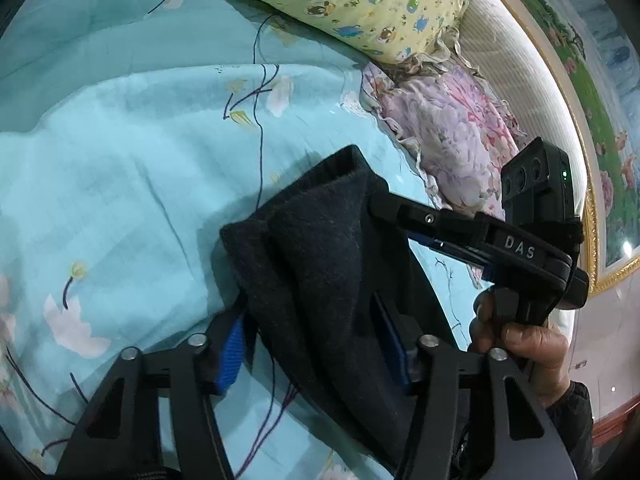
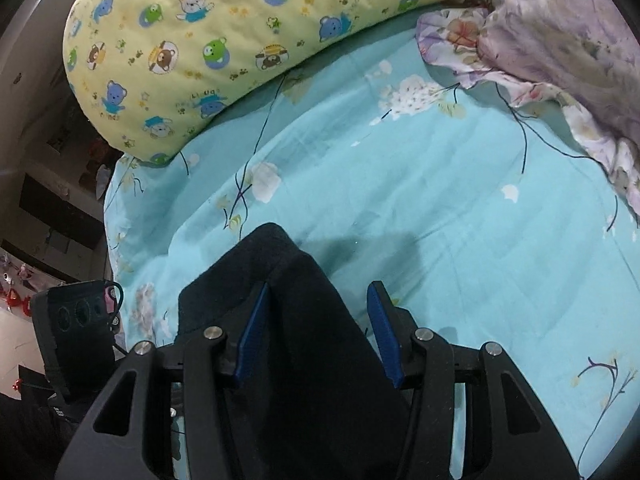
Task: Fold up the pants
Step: 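Grasp the folded end with the left tool while the right tool grasps beside it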
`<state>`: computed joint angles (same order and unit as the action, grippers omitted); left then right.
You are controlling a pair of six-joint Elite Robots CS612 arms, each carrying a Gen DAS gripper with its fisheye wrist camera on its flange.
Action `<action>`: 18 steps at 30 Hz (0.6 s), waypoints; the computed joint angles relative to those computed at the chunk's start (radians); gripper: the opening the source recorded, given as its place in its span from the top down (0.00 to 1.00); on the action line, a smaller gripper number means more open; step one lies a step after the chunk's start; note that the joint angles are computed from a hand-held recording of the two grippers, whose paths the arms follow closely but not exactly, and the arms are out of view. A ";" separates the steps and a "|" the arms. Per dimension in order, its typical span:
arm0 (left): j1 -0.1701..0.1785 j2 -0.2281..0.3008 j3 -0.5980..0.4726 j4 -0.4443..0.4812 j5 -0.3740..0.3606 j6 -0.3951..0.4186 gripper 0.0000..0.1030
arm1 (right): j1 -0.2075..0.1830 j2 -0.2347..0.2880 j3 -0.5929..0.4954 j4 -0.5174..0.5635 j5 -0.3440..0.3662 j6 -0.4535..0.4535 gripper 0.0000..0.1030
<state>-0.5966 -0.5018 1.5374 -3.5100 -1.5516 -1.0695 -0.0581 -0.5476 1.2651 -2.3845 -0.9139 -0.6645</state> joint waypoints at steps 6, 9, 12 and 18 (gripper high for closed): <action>-0.007 -0.008 0.007 0.023 0.037 0.015 0.68 | -0.008 -0.023 0.053 -0.075 0.031 0.010 0.79; -0.011 -0.017 0.014 0.011 0.028 0.030 0.76 | -0.019 -0.044 0.091 -0.118 0.065 0.025 0.82; -0.026 -0.041 0.030 -0.016 0.050 0.068 0.79 | -0.038 -0.075 0.143 -0.174 0.119 0.044 0.82; -0.059 -0.086 0.051 -0.087 0.057 0.156 0.79 | -0.108 -0.141 0.270 -0.326 0.286 0.126 0.83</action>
